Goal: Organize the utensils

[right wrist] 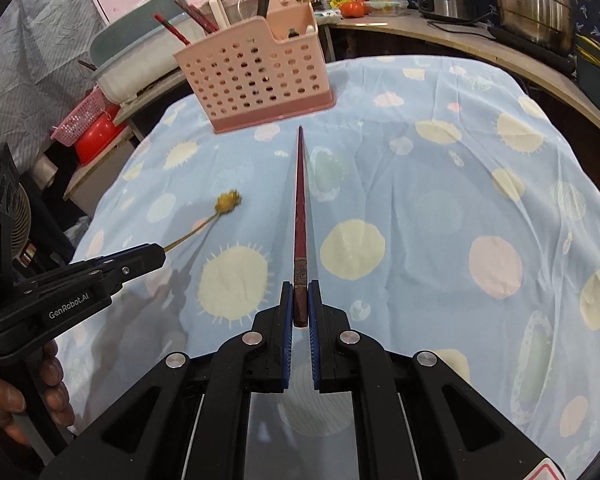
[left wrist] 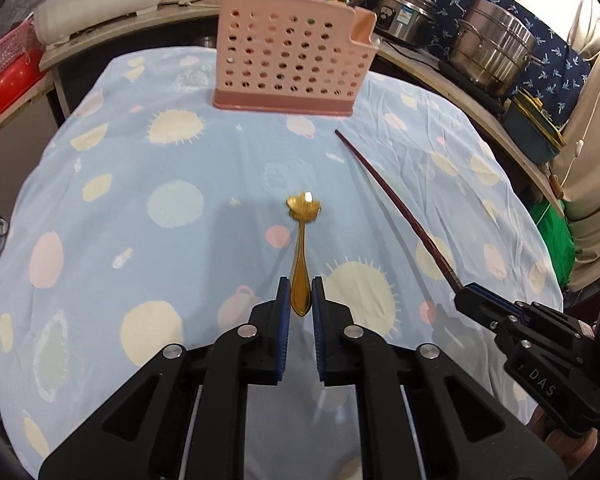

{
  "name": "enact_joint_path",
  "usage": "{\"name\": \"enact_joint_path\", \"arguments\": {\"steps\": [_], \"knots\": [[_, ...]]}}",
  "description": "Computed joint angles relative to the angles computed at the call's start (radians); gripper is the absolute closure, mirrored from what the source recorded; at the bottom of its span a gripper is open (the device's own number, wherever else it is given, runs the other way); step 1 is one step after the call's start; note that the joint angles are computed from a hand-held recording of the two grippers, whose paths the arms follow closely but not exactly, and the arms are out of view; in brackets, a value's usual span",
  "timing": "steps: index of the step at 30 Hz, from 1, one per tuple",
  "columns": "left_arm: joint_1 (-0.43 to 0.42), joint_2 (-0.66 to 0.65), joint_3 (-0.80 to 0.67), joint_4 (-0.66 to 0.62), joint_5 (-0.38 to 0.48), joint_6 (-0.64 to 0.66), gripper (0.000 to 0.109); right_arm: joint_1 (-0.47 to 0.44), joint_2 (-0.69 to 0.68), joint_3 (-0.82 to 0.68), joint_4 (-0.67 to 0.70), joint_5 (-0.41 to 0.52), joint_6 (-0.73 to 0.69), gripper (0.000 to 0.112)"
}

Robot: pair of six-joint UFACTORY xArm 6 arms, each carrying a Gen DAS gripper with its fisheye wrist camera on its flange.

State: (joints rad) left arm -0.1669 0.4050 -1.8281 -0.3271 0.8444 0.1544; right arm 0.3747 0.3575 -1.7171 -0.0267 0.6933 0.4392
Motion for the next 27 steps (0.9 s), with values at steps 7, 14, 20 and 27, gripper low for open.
{"name": "enact_joint_path", "arguments": {"steps": [7, 14, 20, 27], "knots": [[0.019, 0.014, -0.075, 0.006, 0.003, -0.012, 0.099, -0.002, 0.010, -0.077, -0.009, -0.007, -0.008, 0.105], [0.031, 0.049, -0.171, 0.000, 0.008, -0.012, 0.106, -0.011, 0.061, -0.220, -0.011, -0.005, -0.018, 0.105], [0.039, 0.106, -0.298, -0.001, 0.025, -0.012, 0.109, -0.016, 0.120, -0.355, -0.009, 0.011, -0.027, 0.105], [0.054, 0.198, -0.467, 0.013, 0.068, -0.039, 0.109, -0.025, 0.196, -0.508, -0.028, 0.042, -0.027, 0.105]]}}
